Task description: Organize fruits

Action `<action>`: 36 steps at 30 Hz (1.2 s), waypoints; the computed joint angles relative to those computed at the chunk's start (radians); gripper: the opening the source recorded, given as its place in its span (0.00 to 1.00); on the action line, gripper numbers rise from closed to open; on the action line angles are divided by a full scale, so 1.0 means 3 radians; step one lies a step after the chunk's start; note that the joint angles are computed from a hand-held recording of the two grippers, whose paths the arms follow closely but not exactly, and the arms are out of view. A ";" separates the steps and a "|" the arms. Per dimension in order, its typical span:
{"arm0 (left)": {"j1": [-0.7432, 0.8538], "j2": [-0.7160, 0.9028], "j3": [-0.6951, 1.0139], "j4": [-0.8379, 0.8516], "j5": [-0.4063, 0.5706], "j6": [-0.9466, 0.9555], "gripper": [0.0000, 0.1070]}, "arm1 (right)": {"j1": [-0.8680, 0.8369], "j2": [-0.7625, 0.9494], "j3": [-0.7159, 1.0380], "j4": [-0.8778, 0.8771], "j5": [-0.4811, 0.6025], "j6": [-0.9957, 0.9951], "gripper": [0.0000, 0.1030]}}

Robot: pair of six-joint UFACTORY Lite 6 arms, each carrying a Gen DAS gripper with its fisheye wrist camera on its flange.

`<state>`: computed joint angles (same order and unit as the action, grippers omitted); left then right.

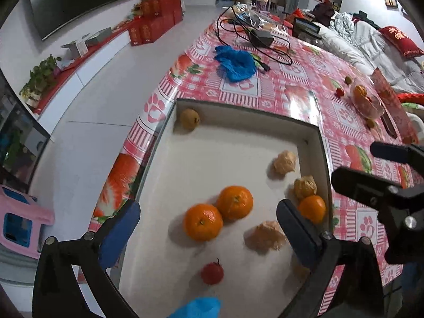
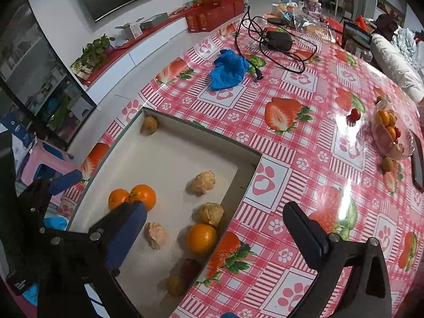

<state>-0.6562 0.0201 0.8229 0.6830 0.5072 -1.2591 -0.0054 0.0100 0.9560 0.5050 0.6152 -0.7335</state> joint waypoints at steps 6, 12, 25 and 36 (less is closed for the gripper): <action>-0.0239 0.0018 0.0060 0.0092 0.0229 -0.0108 0.96 | 0.0057 -0.0104 -0.0053 -0.0131 -0.0016 0.0091 1.00; -0.0364 0.0030 0.0096 0.0139 0.0330 -0.0133 0.96 | 0.0121 -0.0150 -0.0119 -0.0246 -0.0046 0.0182 1.00; -0.0454 0.0026 0.0050 0.0080 0.0356 -0.0066 0.96 | 0.0315 -0.0198 -0.0240 -0.0744 -0.0226 0.0551 1.00; -0.0506 0.0047 0.0053 0.0048 0.0340 -0.0026 0.96 | 0.0336 -0.0167 -0.0256 -0.0783 -0.0252 0.0590 1.00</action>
